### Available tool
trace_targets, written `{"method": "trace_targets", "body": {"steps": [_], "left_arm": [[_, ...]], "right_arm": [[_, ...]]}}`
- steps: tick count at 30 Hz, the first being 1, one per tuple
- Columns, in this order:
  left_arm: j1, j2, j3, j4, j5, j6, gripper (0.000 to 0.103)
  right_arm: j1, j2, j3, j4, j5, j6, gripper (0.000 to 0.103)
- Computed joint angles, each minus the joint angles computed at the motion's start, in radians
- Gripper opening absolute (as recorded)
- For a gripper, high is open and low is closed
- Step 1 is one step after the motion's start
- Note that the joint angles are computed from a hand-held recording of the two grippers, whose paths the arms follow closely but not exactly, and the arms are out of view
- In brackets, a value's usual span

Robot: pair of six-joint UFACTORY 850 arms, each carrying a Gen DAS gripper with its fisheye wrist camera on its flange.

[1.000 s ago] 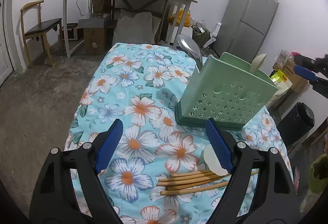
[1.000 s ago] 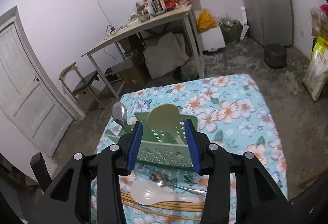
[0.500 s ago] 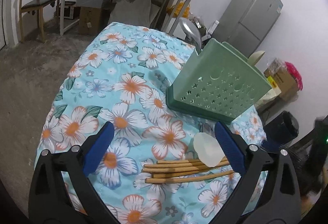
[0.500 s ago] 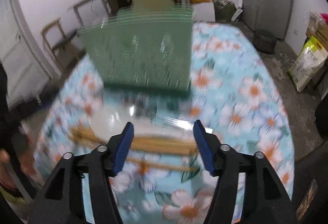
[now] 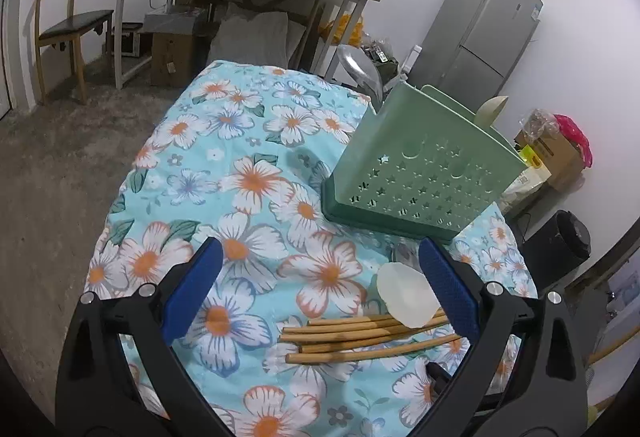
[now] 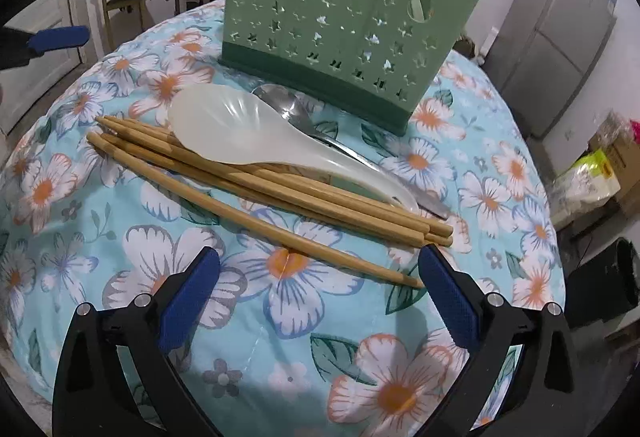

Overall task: Organize utensils
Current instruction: 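Grasp the flat white rice paddle with the left tool while the right tool approaches the chopsticks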

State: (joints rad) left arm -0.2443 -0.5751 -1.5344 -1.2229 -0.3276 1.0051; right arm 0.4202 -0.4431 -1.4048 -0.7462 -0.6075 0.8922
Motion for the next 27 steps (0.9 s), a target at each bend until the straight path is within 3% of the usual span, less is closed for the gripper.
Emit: {"method": "trace_targets", "body": {"steps": [8, 11, 17, 23, 27], "left_arm": [[0.013, -0.022, -0.021, 0.043, -0.024, -0.055, 0.095], [0.017, -0.021, -0.018, 0.052, -0.022, -0.064, 0.095], [0.028, -0.021, -0.010, 0.016, -0.044, -0.026, 0.095], [0.032, -0.024, -0.010, -0.041, -0.103, 0.052, 0.094], [0.035, -0.033, -0.022, -0.085, -0.175, 0.101, 0.094]], "right_arm": [[-0.030, 0.020, 0.023, 0.114, 0.067, -0.074, 0.097], [-0.034, 0.016, 0.012, 0.158, 0.049, -0.106, 0.096], [0.016, 0.007, -0.014, -0.023, -0.019, -0.014, 0.096], [0.038, 0.009, -0.023, -0.094, 0.001, 0.042, 0.096], [0.040, 0.016, -0.019, -0.111, 0.023, 0.078, 0.089]]}}
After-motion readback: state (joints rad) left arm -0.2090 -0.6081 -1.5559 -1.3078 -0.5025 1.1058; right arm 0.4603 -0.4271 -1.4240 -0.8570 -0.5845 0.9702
